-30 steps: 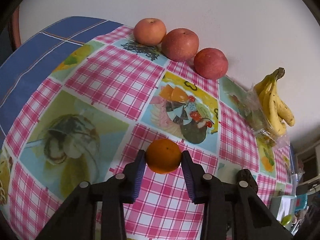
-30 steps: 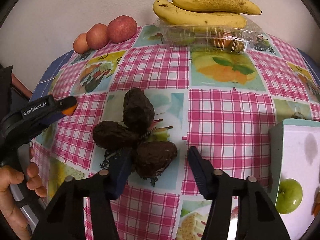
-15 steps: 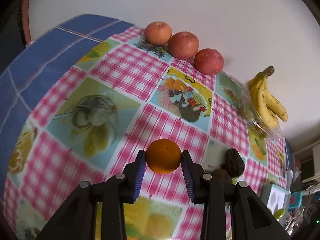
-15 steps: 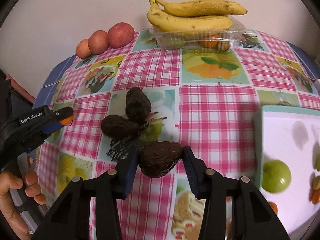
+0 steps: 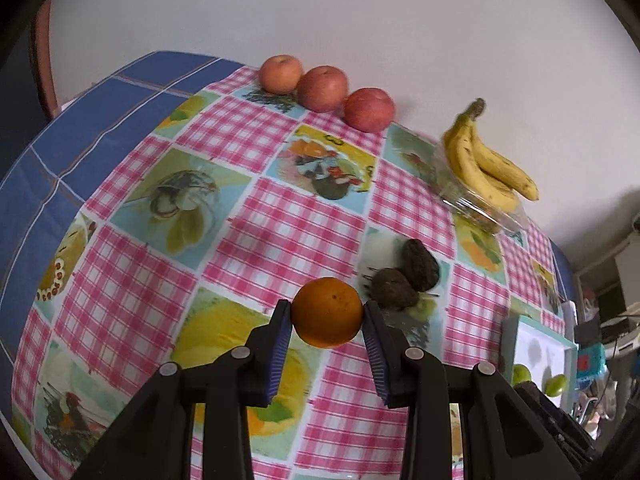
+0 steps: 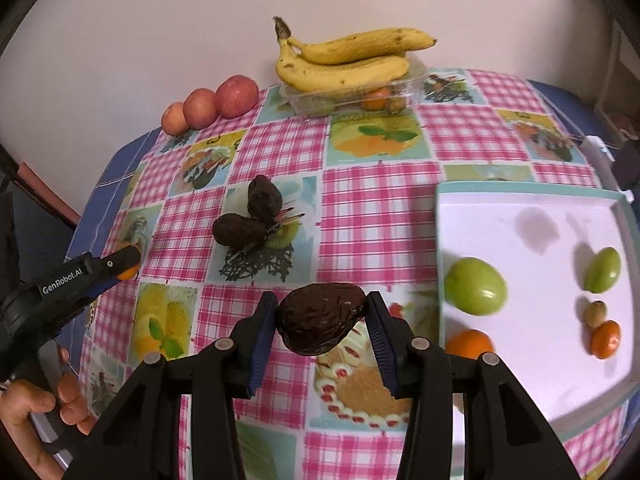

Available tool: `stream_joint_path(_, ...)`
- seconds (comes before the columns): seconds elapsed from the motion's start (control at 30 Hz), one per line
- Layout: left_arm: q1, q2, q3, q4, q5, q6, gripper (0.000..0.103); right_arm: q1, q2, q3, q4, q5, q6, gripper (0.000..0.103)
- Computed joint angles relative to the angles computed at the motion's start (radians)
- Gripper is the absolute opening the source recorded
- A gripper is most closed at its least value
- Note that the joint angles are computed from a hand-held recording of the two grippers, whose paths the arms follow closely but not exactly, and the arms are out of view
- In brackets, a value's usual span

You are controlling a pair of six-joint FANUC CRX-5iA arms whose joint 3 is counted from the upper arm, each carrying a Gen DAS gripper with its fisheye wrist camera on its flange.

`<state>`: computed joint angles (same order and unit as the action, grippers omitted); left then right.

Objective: Organize fruits
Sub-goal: 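Carry the orange and dark fruit into the tray and open both tools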

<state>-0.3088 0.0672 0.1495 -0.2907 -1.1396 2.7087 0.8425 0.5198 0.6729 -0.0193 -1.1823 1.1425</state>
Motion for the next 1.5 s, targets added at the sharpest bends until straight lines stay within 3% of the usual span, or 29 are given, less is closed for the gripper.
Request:
stream_joint_path(0.47,-0.115,0.176,0.236,-0.024,-0.064,-0.107,0.038,-0.107,-0.035,-0.039,-0.021,0.037,-0.048,0.047)
stream_joint_path(0.7,-0.15,0.29,0.382,0.013,-0.07,-0.215,0.038,-0.168,-0.048,-0.093,0.071,0.05,-0.153,0.047)
stream_joint_path(0.83,-0.157,0.378,0.483,0.066,-0.051,-0.302,0.038,-0.201,-0.069,-0.146,0.121,0.117,-0.203,0.047)
stream_joint_path(1.23,-0.183,0.6,0.744,0.125,-0.032,-0.474,0.038,-0.278,-0.036,-0.191,0.261,0.212,-0.314,0.047)
stream_joint_path(1.5,-0.18,0.687,0.823,0.156,-0.061,-0.522,0.038,-0.3,0.029,-0.125,0.224,0.185,-0.264,0.047)
